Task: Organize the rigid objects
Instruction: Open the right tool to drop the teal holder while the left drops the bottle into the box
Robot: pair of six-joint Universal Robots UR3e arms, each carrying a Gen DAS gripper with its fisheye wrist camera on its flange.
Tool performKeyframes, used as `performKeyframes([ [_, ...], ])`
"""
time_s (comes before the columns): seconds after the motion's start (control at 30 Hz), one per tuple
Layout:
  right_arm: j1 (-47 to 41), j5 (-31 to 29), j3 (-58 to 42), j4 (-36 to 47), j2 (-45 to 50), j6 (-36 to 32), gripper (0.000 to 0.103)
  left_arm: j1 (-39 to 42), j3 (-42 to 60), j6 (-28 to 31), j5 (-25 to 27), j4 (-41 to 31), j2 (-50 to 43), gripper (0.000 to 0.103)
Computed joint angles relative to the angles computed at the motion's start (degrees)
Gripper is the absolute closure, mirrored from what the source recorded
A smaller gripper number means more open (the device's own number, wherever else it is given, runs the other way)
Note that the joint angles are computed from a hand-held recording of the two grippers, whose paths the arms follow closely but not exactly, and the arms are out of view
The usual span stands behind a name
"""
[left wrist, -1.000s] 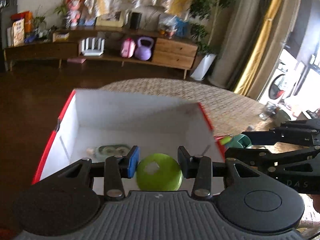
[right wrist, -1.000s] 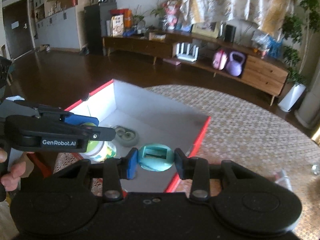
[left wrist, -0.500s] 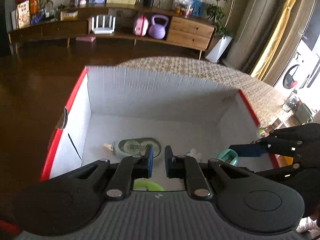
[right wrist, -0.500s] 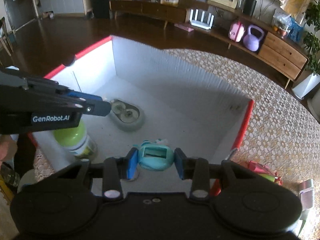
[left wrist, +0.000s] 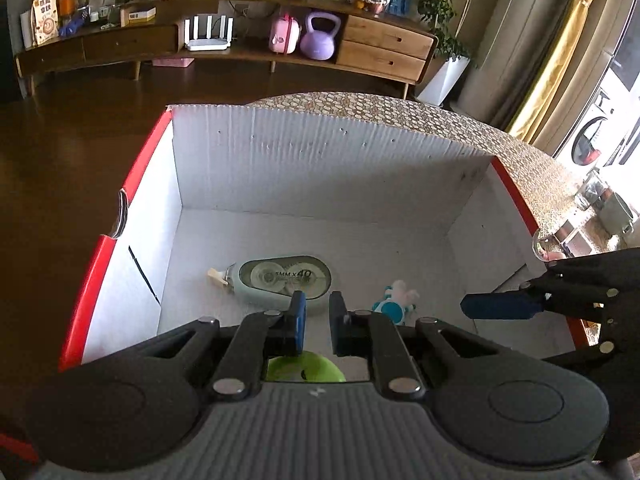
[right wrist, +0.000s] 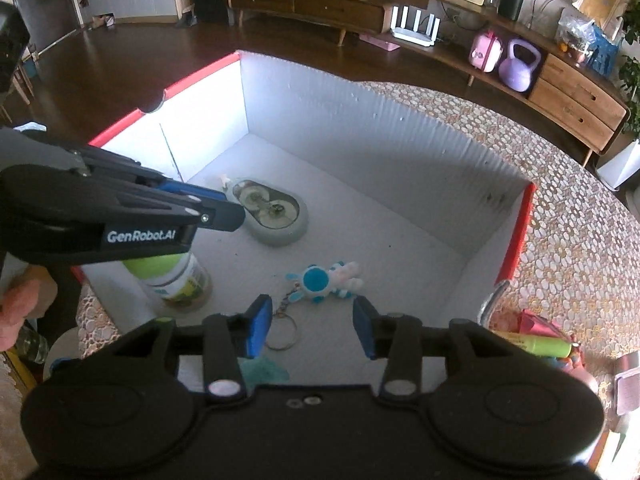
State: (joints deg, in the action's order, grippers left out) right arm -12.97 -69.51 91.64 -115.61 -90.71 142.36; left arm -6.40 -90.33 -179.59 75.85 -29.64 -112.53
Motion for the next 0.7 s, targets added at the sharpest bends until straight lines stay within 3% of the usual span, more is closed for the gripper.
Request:
performKeyframes([
  [0.33,-4.3,4.6,1.4,4.0,-6.6,-1.3,0.05,-1.5,-2.3,0.0,2.5,0.5,4.4,0.091],
  [0.7,-14.0,13.5,2.0,15.4,-16.1,-7.6,0.041,-3.9,-4.3,-0.2,4.9,0.8,9.4,0.09],
])
